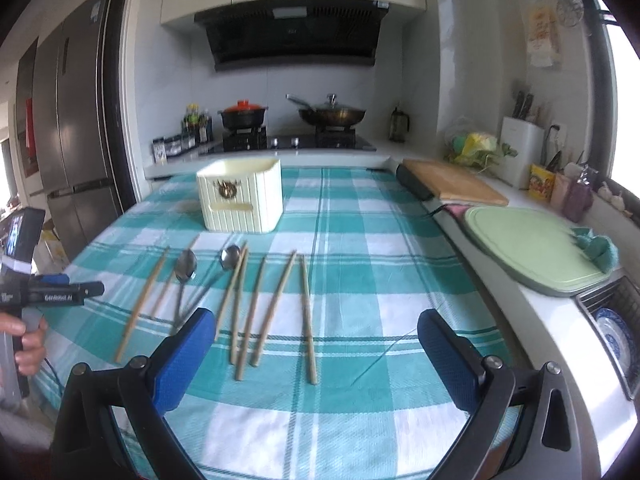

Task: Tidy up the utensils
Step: 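Lower both tools toward the row of wooden chopsticks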

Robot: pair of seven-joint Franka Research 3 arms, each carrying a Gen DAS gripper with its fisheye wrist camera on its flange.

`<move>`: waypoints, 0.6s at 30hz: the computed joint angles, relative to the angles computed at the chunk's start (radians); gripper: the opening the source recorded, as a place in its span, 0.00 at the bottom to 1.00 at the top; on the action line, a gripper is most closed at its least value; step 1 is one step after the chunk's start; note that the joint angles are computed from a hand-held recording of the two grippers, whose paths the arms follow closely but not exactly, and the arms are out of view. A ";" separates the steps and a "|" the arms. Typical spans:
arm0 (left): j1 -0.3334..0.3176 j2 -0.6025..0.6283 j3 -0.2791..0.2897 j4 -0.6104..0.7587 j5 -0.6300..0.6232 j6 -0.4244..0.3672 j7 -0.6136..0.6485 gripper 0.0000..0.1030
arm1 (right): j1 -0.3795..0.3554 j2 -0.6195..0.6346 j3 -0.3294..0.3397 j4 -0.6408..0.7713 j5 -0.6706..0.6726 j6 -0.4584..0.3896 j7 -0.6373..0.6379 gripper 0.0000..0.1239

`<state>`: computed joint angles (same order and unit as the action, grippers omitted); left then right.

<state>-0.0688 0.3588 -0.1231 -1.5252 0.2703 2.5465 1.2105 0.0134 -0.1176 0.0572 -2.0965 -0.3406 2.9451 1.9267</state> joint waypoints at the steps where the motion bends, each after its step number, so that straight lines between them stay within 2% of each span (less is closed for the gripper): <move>1: -0.010 0.022 0.009 0.025 0.021 -0.011 -0.012 1.00 | 0.005 0.017 -0.005 0.011 0.016 -0.005 -0.019 0.83; 9: -0.029 0.163 0.018 0.201 0.043 -0.120 -0.009 1.00 | 0.067 0.134 -0.063 0.114 0.225 -0.098 -0.196 0.83; 15: -0.047 0.227 0.032 0.287 0.058 -0.184 -0.016 1.00 | 0.089 0.166 -0.082 0.154 0.257 -0.114 -0.224 0.83; 18: -0.038 0.236 0.027 0.293 0.045 -0.183 -0.015 1.00 | 0.096 0.178 -0.089 0.169 0.259 -0.123 -0.220 0.83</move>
